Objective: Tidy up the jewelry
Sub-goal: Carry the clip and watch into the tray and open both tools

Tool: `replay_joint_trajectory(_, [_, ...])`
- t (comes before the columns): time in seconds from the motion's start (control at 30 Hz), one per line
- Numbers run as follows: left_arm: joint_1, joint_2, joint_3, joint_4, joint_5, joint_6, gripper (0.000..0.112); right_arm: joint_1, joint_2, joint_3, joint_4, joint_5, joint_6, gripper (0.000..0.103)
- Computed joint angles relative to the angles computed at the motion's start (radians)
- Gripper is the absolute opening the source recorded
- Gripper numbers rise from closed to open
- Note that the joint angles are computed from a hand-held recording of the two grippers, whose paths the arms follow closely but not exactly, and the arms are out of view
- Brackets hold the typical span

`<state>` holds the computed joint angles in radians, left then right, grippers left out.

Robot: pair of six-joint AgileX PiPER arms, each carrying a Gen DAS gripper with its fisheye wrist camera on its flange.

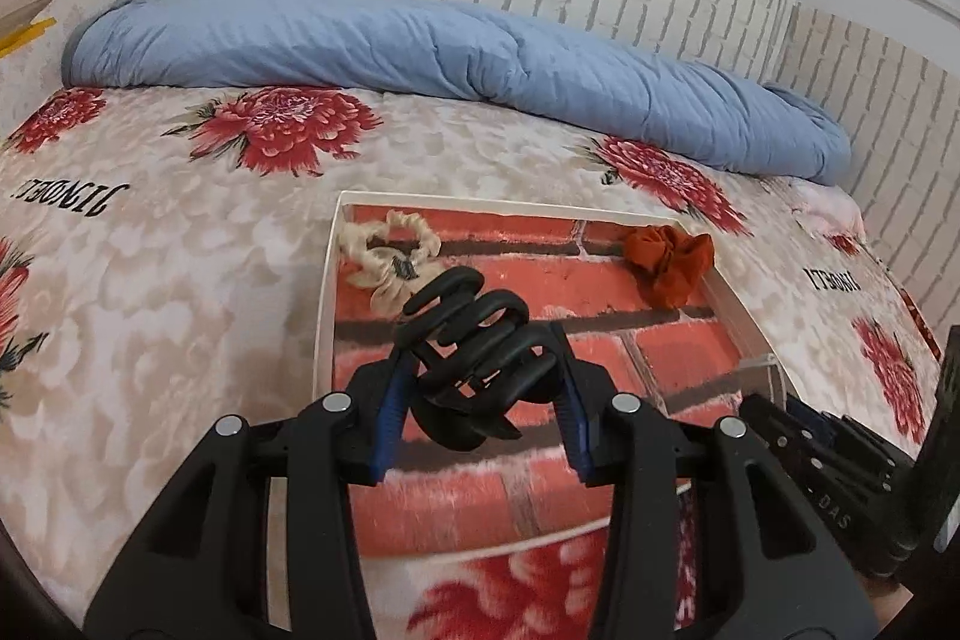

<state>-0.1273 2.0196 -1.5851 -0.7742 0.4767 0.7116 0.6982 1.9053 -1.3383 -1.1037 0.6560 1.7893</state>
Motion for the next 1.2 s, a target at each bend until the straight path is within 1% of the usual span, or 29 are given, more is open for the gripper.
replay_joint_trajectory(0.17, [-0.02,0.085,-0.142,0.126,0.042,-0.14,0.041,-0.044,0.009,-0.032,0.021,-0.013,-0.032,0.028])
replay_joint_trajectory(0.2, [-0.023,0.101,-0.168,0.142,0.05,-0.16,0.041,-0.051,0.006,-0.037,0.015,-0.014,-0.029,0.026])
replay_joint_trajectory(0.27, [-0.028,0.144,-0.239,0.176,0.078,-0.211,0.041,-0.068,0.001,-0.055,0.022,-0.019,-0.044,0.026])
replay_joint_trajectory(0.37, [-0.033,0.191,-0.311,0.206,0.102,-0.253,0.041,-0.091,0.025,-0.129,0.063,0.008,-0.134,0.025])
replay_joint_trajectory(0.43, [-0.041,0.217,-0.351,0.245,0.112,-0.287,0.041,-0.11,0.064,-0.202,0.105,0.028,-0.212,0.024])
replay_joint_trajectory(0.57, [-0.052,0.262,-0.419,0.303,0.133,-0.336,0.041,-0.161,0.176,-0.358,0.201,0.04,-0.366,0.024])
replay_joint_trajectory(0.67, [-0.062,0.296,-0.462,0.357,0.138,-0.37,0.041,-0.183,0.24,-0.432,0.226,0.055,-0.412,0.024])
replay_joint_trajectory(0.73, [-0.06,0.331,-0.516,0.369,0.173,-0.389,0.041,-0.205,0.278,-0.473,0.256,0.048,-0.442,0.024])
replay_joint_trajectory(0.77, [-0.057,0.354,-0.552,0.381,0.194,-0.406,0.041,-0.211,0.29,-0.484,0.262,0.048,-0.449,0.024])
replay_joint_trajectory(0.87, [-0.054,0.393,-0.617,0.412,0.225,-0.442,0.041,-0.225,0.317,-0.509,0.269,0.045,-0.46,0.024])
replay_joint_trajectory(0.93, [-0.053,0.416,-0.652,0.426,0.244,-0.457,0.041,-0.235,0.318,-0.507,0.27,0.027,-0.456,0.024])
replay_joint_trajectory(1.03, [-0.053,0.427,-0.671,0.424,0.26,-0.449,0.041,-0.242,0.343,-0.538,0.277,0.034,-0.484,0.024])
replay_joint_trajectory(1.1, [-0.057,0.431,-0.678,0.437,0.265,-0.452,0.041,-0.249,0.342,-0.535,0.285,0.017,-0.483,0.024])
replay_joint_trajectory(1.2, [-0.058,0.444,-0.704,0.45,0.292,-0.465,0.041,-0.25,0.341,-0.536,0.293,0.012,-0.494,0.025])
